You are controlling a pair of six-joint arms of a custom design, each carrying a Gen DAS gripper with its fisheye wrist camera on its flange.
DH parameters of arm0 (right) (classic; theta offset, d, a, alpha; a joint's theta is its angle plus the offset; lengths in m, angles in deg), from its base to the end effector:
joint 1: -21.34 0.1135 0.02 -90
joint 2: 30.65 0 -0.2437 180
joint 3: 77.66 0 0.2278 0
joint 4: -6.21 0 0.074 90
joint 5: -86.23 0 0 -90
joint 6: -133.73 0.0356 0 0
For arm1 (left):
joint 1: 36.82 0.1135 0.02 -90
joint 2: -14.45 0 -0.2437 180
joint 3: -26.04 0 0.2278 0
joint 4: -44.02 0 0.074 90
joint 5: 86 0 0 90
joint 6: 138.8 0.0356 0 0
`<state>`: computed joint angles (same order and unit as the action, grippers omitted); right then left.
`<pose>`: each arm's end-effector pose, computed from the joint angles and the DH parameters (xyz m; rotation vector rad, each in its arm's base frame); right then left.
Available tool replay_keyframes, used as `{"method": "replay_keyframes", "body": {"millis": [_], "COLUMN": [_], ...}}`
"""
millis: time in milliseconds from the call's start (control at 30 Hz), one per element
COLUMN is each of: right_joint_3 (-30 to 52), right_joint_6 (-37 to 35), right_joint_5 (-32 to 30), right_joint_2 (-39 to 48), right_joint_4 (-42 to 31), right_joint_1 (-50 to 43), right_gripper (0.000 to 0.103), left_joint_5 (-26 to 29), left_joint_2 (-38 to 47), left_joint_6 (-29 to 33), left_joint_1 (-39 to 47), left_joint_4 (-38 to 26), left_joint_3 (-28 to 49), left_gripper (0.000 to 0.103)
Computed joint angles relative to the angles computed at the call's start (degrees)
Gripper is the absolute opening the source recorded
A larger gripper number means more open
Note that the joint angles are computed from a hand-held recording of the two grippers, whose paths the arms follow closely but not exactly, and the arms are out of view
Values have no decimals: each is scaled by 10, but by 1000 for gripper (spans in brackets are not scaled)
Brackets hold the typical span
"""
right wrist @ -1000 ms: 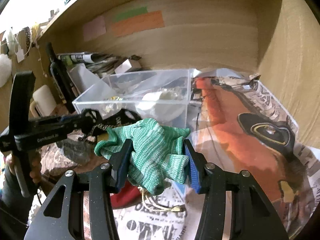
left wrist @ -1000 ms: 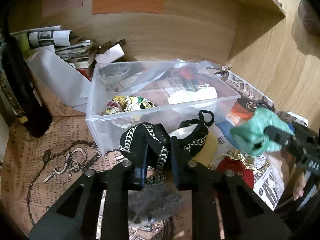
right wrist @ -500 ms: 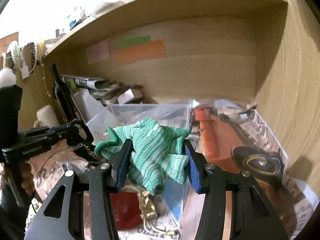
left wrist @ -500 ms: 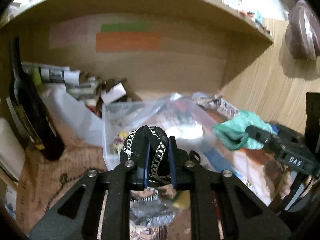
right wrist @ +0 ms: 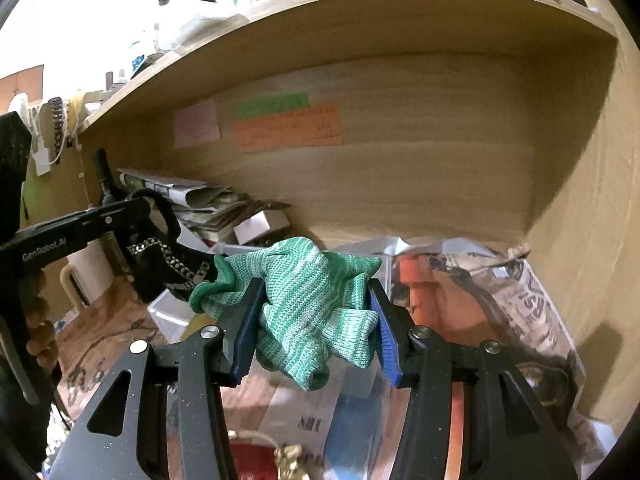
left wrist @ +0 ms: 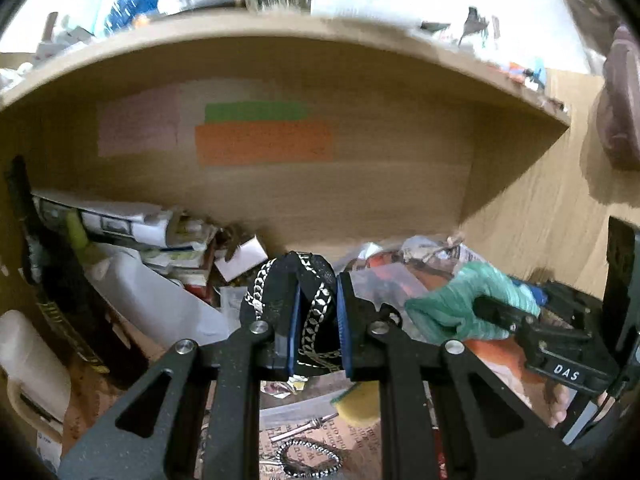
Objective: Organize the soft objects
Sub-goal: 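Lower the black pouch and green cloth into the box and open both tools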
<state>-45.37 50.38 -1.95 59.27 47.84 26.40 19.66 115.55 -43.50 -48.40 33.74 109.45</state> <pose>0.2461 0.0207 0.1346 0.0478 1.8508 0.1131 0.3699 -0.0856 0.2326 0.4686 2.0033 -0.3491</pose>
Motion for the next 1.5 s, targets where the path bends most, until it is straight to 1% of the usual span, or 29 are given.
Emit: {"method": "replay_keyframes", "body": {"millis": [67,200,333,467,600,700,733,767,800,833,900,933,967,1000,1067,1200,1267,1333,1433,1500], "right_joint_3": [17,52,103,155,222,277,292,306,319,330,348,357,361,361,350,294,260,222,168,131], "right_joint_6": [-2,-2,-10,-23,-44,-51,-53,-57,-62,-65,-75,-77,-80,-82,-85,-88,-86,-82,-71,-67], "right_joint_5": [-3,-12,1,13,23,20,21,22,25,26,28,29,31,36,47,60,66,68,68,71], "right_joint_2": [10,44,77,102,133,166,178,189,200,209,225,229,232,231,223,174,144,110,54,20], "right_joint_4": [-10,-30,-73,-124,-192,-246,-259,-272,-284,-298,-322,-335,-343,-347,-337,-297,-271,-243,-214,-193], "right_joint_1": [-4,-10,-6,0,8,10,11,13,15,17,20,22,23,24,27,34,37,39,46,51], "right_gripper": [47,47,47,47,47,47,47,47,47,47,47,48,51,54,66,74,81,83,85,88], "left_joint_5": [0,-21,-38,-24,-26,-19,-20,-22,-23,-21,-20,-19,-17,-15,-11,-3,-7,-6,-1,0], "left_joint_2": [31,93,148,189,216,231,235,239,242,243,240,237,234,229,213,171,140,105,52,13], "left_joint_6": [6,17,21,17,21,25,26,28,27,27,27,28,28,26,25,24,24,24,18,16], "left_joint_1": [-2,-9,-15,-11,-14,-12,-12,-11,-10,-8,-5,-2,0,2,7,14,16,19,26,31], "left_joint_4": [-21,-39,-64,-104,-144,-179,-185,-193,-199,-200,-202,-205,-207,-203,-197,-179,-156,-133,-103,-79], "left_joint_3": [28,67,113,167,209,238,243,250,253,253,249,245,242,235,216,170,134,97,40,-4], "left_gripper": [16,16,16,16,17,25,31,35,42,47,51,57,59,63,67,75,79,86,95,99]}}
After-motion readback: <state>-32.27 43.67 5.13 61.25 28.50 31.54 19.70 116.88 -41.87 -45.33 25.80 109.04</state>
